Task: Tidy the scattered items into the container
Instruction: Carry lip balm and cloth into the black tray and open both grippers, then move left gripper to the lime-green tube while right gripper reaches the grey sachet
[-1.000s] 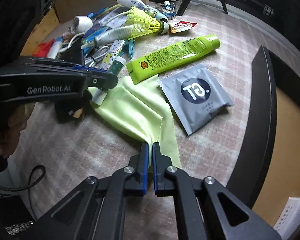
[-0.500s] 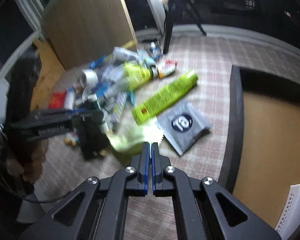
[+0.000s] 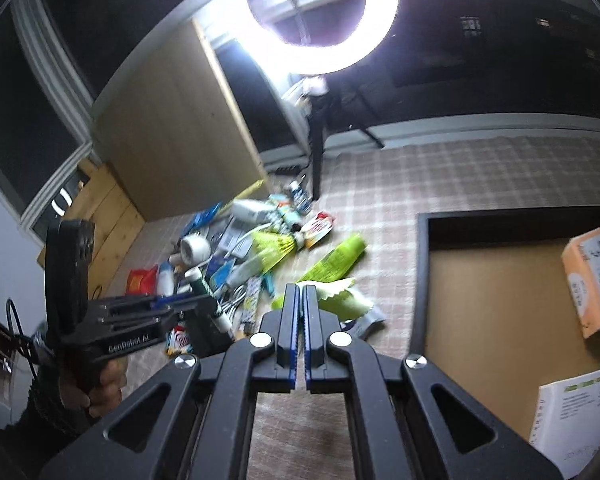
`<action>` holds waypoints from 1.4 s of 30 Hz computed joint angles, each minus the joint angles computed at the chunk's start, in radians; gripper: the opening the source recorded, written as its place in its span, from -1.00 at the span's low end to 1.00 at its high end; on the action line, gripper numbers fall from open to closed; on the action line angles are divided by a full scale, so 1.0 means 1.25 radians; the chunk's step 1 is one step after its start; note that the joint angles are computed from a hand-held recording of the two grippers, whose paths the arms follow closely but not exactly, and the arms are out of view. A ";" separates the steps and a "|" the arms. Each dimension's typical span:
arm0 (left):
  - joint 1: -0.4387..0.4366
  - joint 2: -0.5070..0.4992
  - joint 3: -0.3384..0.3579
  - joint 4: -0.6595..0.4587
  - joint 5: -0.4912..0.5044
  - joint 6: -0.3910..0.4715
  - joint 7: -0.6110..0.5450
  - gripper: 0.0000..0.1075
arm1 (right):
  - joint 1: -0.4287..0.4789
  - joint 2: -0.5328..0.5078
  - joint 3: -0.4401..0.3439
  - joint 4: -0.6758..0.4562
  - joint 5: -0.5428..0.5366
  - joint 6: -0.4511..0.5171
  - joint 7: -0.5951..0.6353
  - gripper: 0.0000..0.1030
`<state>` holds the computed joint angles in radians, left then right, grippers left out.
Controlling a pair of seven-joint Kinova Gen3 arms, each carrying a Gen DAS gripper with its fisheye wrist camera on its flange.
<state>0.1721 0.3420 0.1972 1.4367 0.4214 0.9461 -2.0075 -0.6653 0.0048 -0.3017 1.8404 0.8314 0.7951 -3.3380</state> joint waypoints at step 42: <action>0.265 0.100 0.035 -0.142 -0.169 -0.042 0.065 -0.29 | 0.086 -0.072 -0.028 0.061 -0.067 0.245 -0.024 -0.03</action>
